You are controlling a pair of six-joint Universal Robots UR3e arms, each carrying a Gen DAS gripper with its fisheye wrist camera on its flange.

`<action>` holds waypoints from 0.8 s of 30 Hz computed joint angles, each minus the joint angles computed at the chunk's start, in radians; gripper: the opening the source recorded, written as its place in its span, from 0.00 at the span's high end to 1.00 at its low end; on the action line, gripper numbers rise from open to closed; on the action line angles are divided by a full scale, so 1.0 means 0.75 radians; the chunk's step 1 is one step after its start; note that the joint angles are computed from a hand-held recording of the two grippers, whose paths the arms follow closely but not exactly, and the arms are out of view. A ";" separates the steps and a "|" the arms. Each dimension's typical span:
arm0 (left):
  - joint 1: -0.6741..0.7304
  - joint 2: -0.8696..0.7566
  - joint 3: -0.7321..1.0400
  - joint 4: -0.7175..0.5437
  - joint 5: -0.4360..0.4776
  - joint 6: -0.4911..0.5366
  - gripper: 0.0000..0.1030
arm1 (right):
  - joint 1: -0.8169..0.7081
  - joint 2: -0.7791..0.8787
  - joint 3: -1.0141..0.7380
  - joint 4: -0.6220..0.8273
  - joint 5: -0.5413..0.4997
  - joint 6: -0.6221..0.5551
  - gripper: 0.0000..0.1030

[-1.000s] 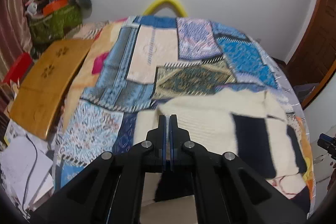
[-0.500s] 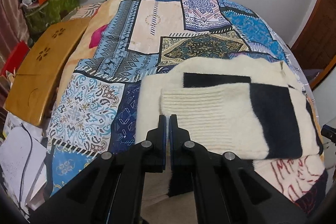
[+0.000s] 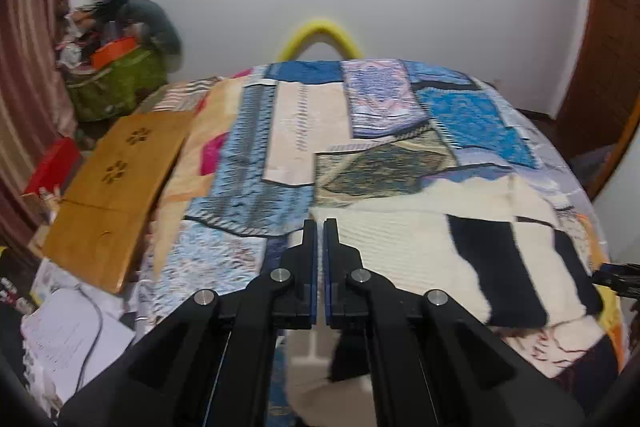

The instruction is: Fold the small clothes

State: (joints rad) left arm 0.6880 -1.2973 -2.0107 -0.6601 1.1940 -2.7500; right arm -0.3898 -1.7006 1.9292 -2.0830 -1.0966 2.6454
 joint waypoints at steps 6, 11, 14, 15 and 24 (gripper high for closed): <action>0.046 -0.060 -0.079 0.056 0.060 -0.013 1.00 | 0.029 -0.019 0.006 0.016 -0.013 -0.014 0.45; 0.115 -0.116 -0.140 0.007 0.063 0.058 1.00 | 0.054 -0.014 0.017 0.028 -0.030 -0.014 0.45; 0.160 -0.088 -0.181 -0.042 0.036 0.106 1.00 | 0.071 -0.017 0.038 0.016 -0.045 -0.001 0.42; 0.168 -0.073 -0.187 -0.064 0.029 0.109 0.99 | 0.073 -0.020 0.044 0.014 -0.049 0.005 0.37; 0.190 0.043 -0.179 -0.201 -0.008 0.155 0.67 | 0.040 -0.103 0.044 0.095 -0.028 -0.011 0.36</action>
